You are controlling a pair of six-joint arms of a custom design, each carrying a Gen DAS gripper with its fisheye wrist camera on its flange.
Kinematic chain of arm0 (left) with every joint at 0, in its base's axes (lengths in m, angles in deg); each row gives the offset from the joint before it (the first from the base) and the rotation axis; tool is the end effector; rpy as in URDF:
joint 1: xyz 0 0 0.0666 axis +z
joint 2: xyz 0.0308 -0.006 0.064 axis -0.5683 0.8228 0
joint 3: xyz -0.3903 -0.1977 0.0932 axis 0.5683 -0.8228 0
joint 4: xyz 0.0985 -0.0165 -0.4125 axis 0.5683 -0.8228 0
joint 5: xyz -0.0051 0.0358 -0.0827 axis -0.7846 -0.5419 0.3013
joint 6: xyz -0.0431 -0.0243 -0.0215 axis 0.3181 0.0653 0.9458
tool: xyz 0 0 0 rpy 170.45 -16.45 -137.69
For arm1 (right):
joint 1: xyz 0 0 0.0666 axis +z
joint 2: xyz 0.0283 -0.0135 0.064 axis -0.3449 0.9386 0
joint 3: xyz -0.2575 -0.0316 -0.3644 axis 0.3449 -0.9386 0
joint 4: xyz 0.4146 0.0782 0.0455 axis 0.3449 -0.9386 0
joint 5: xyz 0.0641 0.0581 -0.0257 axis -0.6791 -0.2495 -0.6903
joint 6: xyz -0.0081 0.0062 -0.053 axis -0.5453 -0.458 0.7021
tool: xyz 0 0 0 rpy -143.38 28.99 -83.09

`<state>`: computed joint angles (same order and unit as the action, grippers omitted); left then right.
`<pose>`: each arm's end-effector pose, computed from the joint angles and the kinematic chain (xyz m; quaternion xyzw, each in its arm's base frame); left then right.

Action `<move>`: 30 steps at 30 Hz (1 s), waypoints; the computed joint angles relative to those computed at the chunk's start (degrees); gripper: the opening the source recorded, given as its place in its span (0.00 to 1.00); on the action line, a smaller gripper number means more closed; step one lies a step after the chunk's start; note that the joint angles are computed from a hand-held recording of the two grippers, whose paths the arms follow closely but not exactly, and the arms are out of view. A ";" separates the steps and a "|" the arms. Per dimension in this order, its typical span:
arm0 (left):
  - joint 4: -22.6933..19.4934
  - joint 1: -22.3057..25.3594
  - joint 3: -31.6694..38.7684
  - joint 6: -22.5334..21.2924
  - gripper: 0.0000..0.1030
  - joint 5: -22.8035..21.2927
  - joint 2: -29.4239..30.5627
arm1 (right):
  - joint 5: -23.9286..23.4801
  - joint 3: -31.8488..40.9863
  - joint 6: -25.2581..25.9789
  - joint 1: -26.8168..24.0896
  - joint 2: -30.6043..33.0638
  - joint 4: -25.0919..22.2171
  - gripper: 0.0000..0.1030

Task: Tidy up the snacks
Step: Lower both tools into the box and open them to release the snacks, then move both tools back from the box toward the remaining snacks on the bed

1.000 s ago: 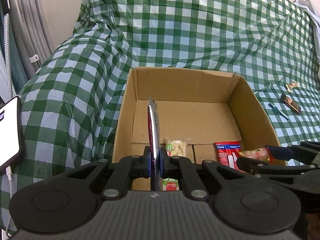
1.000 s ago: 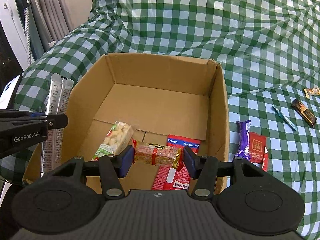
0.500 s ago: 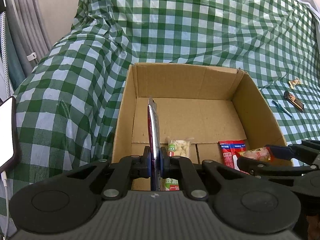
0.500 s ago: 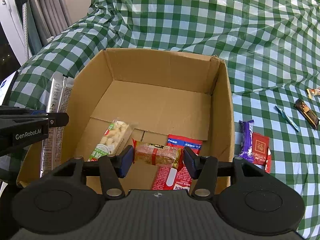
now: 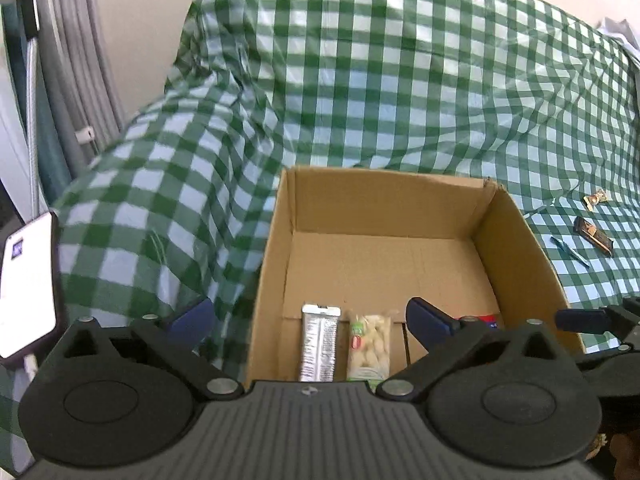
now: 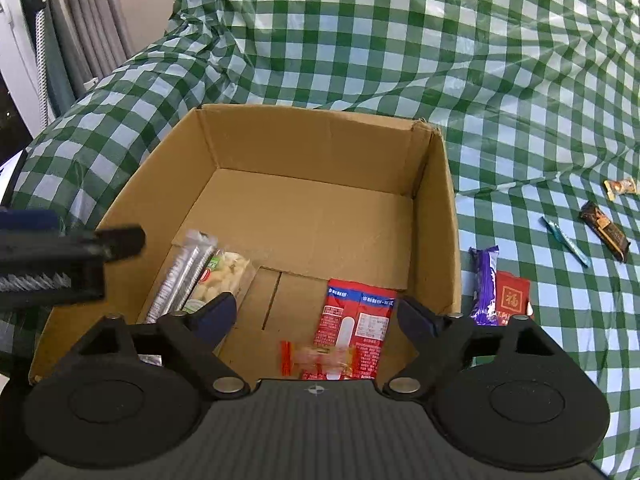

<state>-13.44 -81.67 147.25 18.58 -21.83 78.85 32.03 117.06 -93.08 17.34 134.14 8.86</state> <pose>0.3552 -0.3568 0.4051 0.0880 0.9160 0.0067 0.3913 0.3320 0.2404 0.3989 0.0004 0.9420 0.0479 0.3321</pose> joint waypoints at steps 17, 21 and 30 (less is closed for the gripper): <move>-7.14 -3.07 -0.42 5.01 1.00 1.96 -4.50 | 3.47 0.62 -5.42 4.12 -4.85 -6.99 0.91; -8.21 -4.60 -0.86 6.26 1.00 0.71 -6.30 | 5.39 0.50 -7.11 6.25 -6.63 -8.46 0.92; -10.97 -7.77 -1.12 9.18 1.00 -1.36 -9.20 | 9.58 -0.09 -10.75 10.82 -10.45 -11.86 0.92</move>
<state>-24.41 -89.45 146.13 27.77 -23.20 69.65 41.62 116.97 -103.83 28.16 123.69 -3.00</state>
